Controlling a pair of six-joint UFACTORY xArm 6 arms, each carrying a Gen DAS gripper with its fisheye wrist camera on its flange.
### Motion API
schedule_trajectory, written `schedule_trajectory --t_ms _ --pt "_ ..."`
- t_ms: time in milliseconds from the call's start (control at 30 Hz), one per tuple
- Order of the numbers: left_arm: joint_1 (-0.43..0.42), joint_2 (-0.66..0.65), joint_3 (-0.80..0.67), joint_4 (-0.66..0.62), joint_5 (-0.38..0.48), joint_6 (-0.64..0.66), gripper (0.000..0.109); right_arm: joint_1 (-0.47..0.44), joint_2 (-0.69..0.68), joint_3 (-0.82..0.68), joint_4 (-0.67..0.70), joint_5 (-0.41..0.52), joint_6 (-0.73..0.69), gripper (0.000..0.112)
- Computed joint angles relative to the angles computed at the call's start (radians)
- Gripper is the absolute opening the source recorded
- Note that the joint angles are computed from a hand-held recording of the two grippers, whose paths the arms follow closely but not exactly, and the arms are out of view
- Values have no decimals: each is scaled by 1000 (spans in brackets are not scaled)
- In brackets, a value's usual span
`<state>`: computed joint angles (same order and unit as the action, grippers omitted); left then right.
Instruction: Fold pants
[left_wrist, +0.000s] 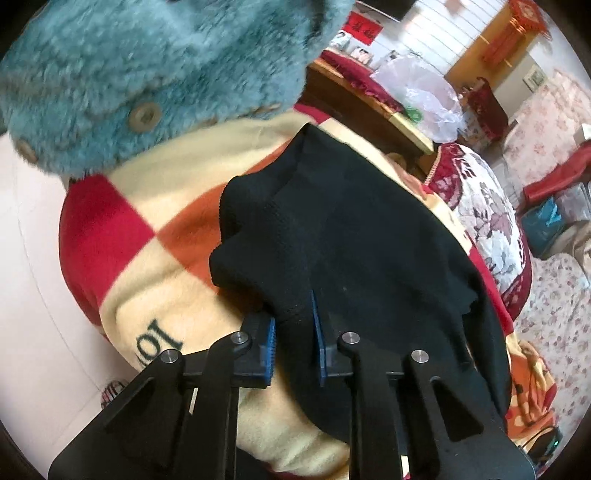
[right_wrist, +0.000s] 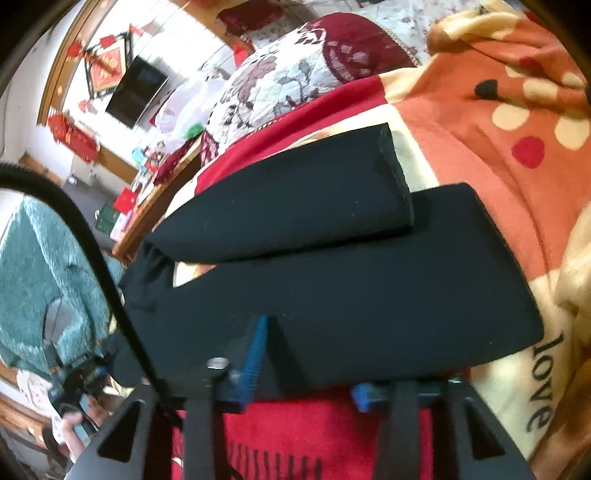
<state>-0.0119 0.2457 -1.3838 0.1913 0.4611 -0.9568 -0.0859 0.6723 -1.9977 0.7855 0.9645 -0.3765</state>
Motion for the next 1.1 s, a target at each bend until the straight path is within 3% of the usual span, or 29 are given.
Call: schedule_trajectory --t_ms 33,167,533,600,700,800,867,1100 --pt "0 -2 -5 10 2 5 14 -4 0 -2 13 9 -2 22" --pt "2 -11 -20 23 -9 42 12 -1 -20 11 17 13 -35 14" --pt "38 -65 52 8 -2 90 12 5 -149 164 44 85 -123 13" --pt "36 -58 57 3 21 104 12 7 -135 166 -9 74 -80 13" --pt "31 -54 69 7 33 89 14 -30 -80 113 -1 170 28 14" --pt "27 -59 70 52 56 44 23 -39 -111 142 -45 132 37 21" --pt "29 -63 69 57 71 39 28 -39 -130 153 -115 112 65 35" --pt "28 -124 96 142 130 1 32 -47 -193 190 -299 -10 164 35"
